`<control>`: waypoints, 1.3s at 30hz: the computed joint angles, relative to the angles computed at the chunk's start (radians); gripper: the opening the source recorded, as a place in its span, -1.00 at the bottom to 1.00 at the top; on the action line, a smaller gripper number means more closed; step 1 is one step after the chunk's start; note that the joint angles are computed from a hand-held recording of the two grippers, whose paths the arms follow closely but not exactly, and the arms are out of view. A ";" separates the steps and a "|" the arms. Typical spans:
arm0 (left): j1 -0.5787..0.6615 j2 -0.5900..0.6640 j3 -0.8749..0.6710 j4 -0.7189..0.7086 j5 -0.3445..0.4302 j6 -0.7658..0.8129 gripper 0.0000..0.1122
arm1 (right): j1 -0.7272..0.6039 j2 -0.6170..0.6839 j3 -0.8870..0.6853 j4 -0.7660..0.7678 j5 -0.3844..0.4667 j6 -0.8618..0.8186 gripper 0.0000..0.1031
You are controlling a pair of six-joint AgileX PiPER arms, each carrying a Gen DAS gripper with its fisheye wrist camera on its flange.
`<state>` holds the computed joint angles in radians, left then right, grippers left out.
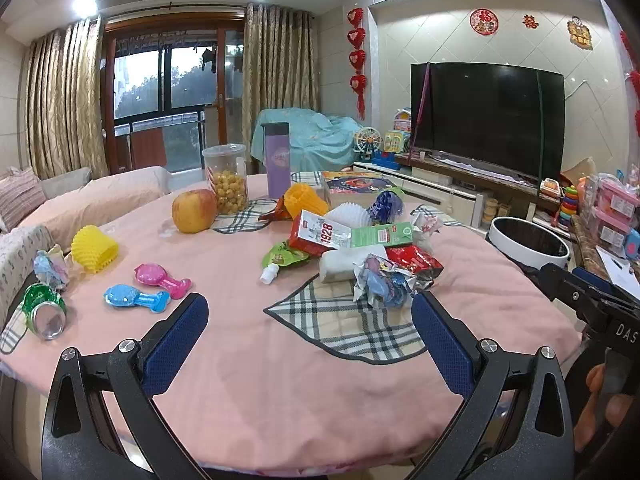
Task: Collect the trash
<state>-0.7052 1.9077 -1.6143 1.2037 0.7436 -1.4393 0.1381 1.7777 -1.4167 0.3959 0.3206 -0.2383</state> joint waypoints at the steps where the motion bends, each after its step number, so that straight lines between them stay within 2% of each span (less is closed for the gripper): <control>1: -0.001 0.001 -0.001 0.000 0.001 -0.001 0.84 | 0.000 0.000 0.000 0.001 0.001 0.000 1.00; 26: 0.012 0.003 0.014 -0.017 -0.020 -0.006 0.84 | -0.005 0.008 -0.012 0.029 0.032 -0.017 1.00; 39: 0.065 0.041 -0.032 -0.148 -0.071 0.102 0.84 | -0.030 0.052 -0.060 0.055 0.092 -0.032 1.00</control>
<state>-0.6406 1.9485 -1.6460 1.0562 0.6728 -1.3375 0.1083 1.8299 -1.4770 0.4512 0.4130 -0.2703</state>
